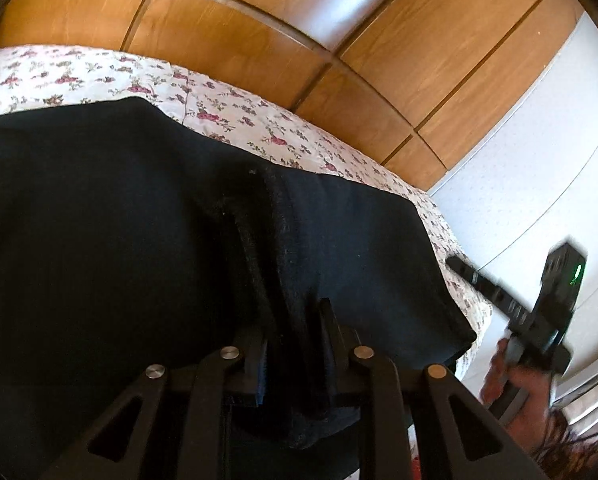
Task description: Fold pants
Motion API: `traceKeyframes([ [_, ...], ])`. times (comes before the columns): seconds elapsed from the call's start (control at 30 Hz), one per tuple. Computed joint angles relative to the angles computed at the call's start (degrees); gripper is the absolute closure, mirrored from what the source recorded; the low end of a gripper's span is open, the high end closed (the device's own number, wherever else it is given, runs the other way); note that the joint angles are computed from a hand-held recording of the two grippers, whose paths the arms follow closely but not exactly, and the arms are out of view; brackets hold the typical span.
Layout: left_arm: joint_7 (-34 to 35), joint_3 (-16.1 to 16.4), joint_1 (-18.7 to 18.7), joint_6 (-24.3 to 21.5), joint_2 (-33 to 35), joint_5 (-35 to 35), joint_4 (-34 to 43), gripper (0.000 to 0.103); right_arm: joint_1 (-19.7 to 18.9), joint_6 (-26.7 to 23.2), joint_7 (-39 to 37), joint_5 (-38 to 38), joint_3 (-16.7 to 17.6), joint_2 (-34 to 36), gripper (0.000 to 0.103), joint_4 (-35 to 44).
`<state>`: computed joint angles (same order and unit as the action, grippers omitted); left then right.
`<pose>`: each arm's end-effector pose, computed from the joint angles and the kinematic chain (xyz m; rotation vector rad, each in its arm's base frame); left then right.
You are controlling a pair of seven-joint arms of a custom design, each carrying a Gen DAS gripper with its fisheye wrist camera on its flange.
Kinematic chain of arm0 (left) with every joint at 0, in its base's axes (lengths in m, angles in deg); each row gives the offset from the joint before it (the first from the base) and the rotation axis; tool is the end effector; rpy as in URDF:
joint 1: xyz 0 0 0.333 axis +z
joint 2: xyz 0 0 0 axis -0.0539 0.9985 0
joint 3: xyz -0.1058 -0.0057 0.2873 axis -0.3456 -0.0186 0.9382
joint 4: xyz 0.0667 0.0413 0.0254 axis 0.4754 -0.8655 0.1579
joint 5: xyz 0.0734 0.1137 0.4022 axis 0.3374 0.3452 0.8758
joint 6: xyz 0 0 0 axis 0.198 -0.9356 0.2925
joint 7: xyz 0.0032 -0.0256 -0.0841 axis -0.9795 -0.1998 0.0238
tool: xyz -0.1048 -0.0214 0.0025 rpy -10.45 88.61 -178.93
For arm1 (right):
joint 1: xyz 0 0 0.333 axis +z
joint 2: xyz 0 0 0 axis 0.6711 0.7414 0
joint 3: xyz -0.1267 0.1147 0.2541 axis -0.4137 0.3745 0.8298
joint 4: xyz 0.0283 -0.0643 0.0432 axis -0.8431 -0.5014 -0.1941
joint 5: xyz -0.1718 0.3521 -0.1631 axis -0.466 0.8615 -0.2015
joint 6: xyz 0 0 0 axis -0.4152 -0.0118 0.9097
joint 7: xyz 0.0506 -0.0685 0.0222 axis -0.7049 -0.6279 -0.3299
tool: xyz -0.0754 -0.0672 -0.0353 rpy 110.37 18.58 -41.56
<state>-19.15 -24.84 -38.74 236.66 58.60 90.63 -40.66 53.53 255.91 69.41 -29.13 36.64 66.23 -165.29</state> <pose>0.5931 -0.4721 0.2986 -2.2282 1.4217 -1.2850 0.6885 0.2590 0.3288 -1.9635 1.1631 -0.3945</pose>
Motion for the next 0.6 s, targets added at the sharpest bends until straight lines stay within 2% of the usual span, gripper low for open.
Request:
traceKeyframes([
  [0.07, 0.1, -0.1, -0.8, -1.7, -1.0, 0.2, -0.9, 0.08, 1.7, -4.2, 1.4, -3.0, -1.4, 1.8, 0.066, 4.1],
  [0.13, 0.0, -0.2, -1.1, -2.8, -1.2, 0.9, -1.0, 0.079, 4.9, -10.2, 5.9, -8.0, -4.8, 5.5, 0.066, 10.3],
  [0.17, -0.1, -0.4, -1.1, -3.2, -1.3, 1.3, -1.1, 0.079, 6.9, -11.9, 9.4, -10.8, -7.1, 7.4, 0.066, 13.1],
  [0.2, -0.1, -0.5, -1.0, -3.3, -1.2, 1.6, -1.0, 0.079, 9.4, -14.1, 16.0, -15.4, -10.5, 10.1, 0.068, 16.8],
  [0.23, 0.2, -0.7, -1.0, -3.4, -1.2, 1.9, -0.9, 0.079, 10.5, -15.6, 19.2, -16.5, -12.2, 11.5, 0.068, 18.6],
  [0.27, 0.3, -0.7, -0.9, -3.5, -1.2, 2.3, -0.9, 0.079, 10.0, -16.9, 22.1, -16.7, -12.1, 12.9, 0.068, 20.3],
  [0.37, -0.7, -0.5, -1.2, -3.9, -1.2, 4.4, -0.9, 0.078, 5.9, -13.3, 19.8, -13.8, -6.9, 12.5, 0.071, 17.8],
  [0.47, -2.8, -0.8, -1.1, -3.6, -1.8, 6.0, -1.4, 0.077, 5.6, -6.7, 16.2, -13.8, -5.5, 10.4, 0.071, 12.9],
  [0.57, -11.3, 0.2, -1.6, -3.4, -4.0, 11.3, -3.7, 0.073, 7.0, -3.2, 17.0, -14.7, -6.7, 8.1, 0.061, 9.6],
  [0.6, -12.0, -0.3, -1.6, -5.9, -5.5, 11.2, -5.6, 0.067, 6.5, -1.9, 16.1, -14.5, -5.9, 7.0, 0.054, 7.7],
])
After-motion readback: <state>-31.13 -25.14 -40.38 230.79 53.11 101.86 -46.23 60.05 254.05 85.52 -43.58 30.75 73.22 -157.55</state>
